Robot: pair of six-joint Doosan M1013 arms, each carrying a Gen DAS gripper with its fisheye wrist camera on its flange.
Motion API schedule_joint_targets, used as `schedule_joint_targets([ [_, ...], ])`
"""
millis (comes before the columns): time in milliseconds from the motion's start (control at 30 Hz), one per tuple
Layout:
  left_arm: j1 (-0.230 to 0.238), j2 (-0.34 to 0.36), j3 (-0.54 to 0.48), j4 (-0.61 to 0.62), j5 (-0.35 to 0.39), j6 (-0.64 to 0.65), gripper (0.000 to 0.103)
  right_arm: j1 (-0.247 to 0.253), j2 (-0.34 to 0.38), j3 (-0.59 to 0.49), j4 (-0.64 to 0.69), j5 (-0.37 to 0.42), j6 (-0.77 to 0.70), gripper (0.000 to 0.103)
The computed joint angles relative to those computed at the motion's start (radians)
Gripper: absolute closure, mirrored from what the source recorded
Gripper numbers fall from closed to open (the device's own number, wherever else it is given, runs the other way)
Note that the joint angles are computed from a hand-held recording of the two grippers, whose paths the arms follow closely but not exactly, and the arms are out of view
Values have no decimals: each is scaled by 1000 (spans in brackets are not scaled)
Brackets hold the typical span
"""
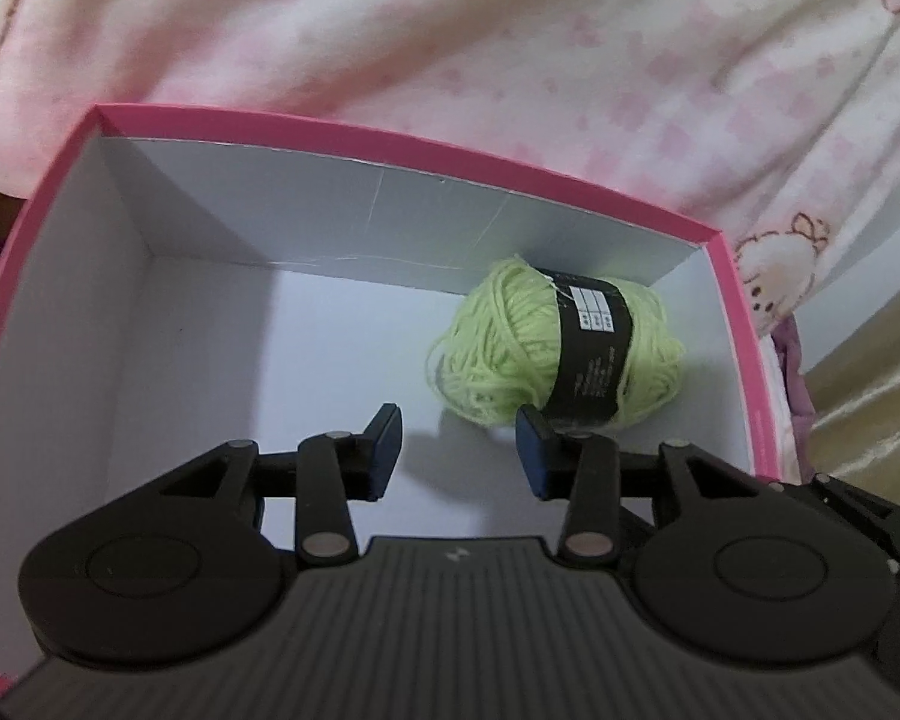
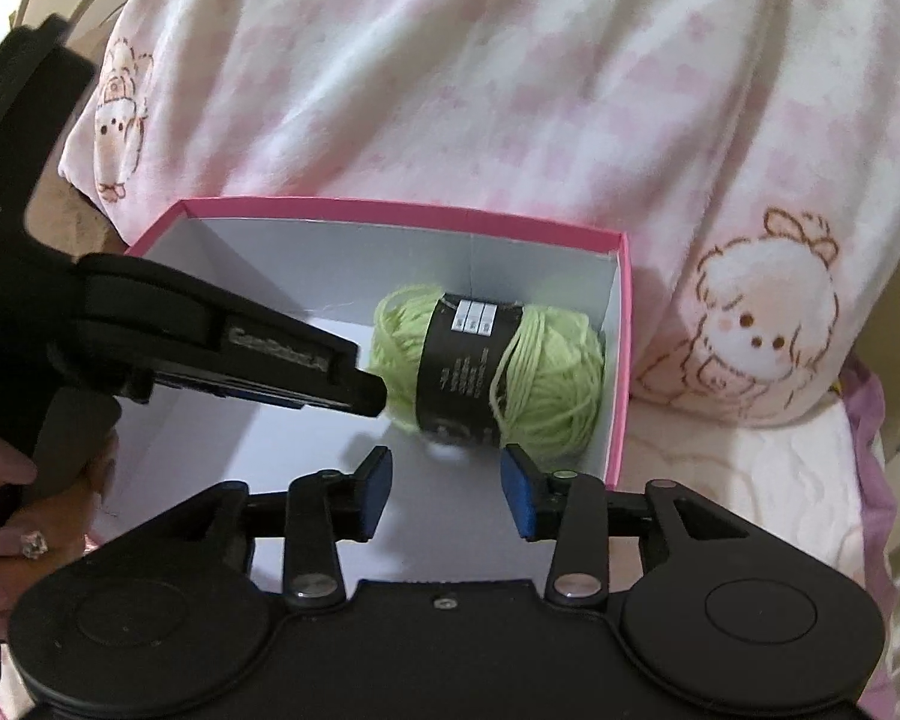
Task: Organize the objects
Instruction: 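Open the left tool to release the yarn inside the box, then move the left tool back to the gold-capped foundation bottle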
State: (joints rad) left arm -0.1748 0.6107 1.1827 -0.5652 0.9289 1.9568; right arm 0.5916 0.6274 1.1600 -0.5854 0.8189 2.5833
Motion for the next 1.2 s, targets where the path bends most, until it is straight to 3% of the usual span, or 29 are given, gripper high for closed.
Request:
schedule_joint_targets([
  [100, 11, -24, 19, -5, 33, 21, 62, -4, -3, -11, 40, -3, 0, 56],
  [233, 36, -78, 50, -34, 41, 78, 57, 18, -55, 40, 23, 1, 34, 41],
  [333, 59, -120, 69, -45, 62, 144, 54, 43, -91, 66, 2, -3, 64, 39],
  [500, 78, -201, 109, 6, 68, 258, 41, 92, -129, 61, -26, 15, 55, 31],
  [667, 115, -265, 129, 40, 143, 312, 32, 135, -151, 45, -1, 28, -27, 27],
  [867, 154, -298, 164, 58, 226, 337, 26, 172, -175, 55, 84, 6, -103, 24],
  [1200, 181, -277, 251, 89, 245, 369, 25, 201, -121, 56, 253, -16, -184, 23],
])
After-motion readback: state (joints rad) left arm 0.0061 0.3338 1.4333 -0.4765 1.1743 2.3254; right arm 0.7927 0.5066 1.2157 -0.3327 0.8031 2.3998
